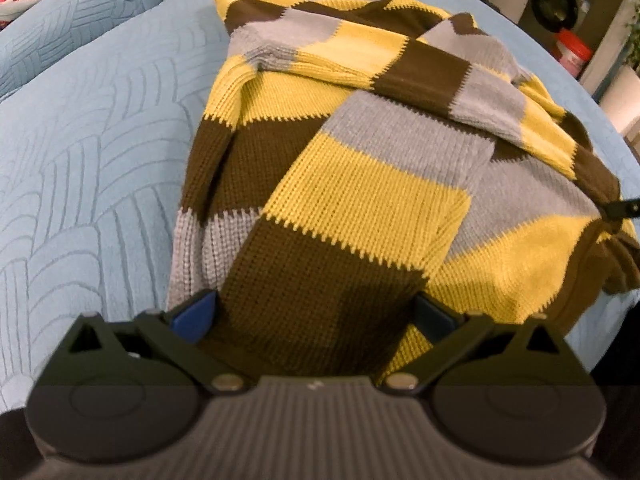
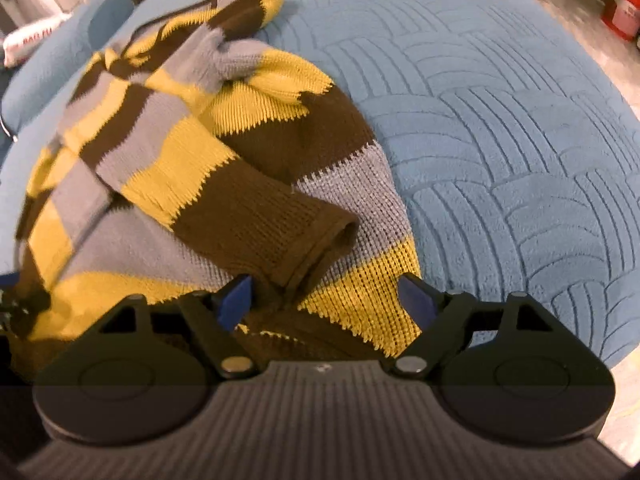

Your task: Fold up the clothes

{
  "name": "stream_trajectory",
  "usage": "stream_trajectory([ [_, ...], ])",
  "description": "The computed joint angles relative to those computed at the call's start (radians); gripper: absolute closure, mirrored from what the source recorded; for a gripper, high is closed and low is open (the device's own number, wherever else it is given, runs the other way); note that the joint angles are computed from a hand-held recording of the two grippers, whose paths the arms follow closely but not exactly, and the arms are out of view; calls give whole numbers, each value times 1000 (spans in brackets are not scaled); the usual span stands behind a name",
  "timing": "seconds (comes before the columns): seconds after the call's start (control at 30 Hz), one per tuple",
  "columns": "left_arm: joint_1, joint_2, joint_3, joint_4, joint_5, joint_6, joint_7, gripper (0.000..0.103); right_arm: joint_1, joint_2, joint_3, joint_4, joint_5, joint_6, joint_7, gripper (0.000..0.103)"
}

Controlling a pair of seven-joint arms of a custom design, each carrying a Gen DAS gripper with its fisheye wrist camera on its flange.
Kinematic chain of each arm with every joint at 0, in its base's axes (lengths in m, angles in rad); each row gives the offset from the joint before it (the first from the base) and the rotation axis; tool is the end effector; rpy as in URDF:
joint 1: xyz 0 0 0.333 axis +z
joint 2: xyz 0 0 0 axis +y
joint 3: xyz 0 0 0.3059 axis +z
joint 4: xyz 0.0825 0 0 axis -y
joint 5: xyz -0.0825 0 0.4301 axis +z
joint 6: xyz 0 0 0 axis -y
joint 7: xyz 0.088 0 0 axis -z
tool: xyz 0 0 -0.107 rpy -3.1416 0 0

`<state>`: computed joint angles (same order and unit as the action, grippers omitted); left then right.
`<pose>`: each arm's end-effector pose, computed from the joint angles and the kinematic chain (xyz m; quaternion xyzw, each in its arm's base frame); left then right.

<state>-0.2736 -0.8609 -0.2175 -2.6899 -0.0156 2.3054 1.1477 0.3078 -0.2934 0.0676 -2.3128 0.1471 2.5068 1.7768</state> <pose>0.3433 -0.1831 0.5032 -0.6777 0.6947 -0.1884 0.1504 0.5039 0.1989 0.4837 -0.7106 0.6595 -0.0732 0.2342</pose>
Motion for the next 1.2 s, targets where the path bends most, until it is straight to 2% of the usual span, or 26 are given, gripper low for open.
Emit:
stream_trajectory([
  [0.1,7,-12,-12,-14,4,20,-29,0,13,-11,-16,-18,49,25,-28,21],
  [0.17,8,-8,-19,-10,15,18,-36,0,37,-25,-49,-48,152,84,-76,21],
  [0.3,7,-2,-17,-7,23,17,-45,0,23,-28,-41,-61,196,96,-15,22],
  [0.4,6,1,-19,-4,29,15,-48,0,32,-32,-52,-70,237,114,-27,22],
  [0.67,-2,-3,-8,4,25,5,-50,0,30,-70,-54,-116,276,165,3,22],
  [0.77,-7,-1,22,27,2,8,-21,1,24,-81,-41,-139,256,223,34,22],
  [0.87,19,33,47,86,0,26,21,1,5,-101,-11,-173,207,304,100,22],
  [0.97,82,150,59,214,34,39,76,0,-38,-119,41,-204,99,381,202,22],
  [1.07,161,325,59,406,88,25,107,0,-42,-120,50,-209,26,410,242,22],
  [1.13,208,469,61,556,104,-11,82,0,-46,-121,52,-215,-8,434,266,22],
  [1.2,236,579,64,669,110,-44,36,0,-76,-128,76,-229,-48,471,321,22],
])
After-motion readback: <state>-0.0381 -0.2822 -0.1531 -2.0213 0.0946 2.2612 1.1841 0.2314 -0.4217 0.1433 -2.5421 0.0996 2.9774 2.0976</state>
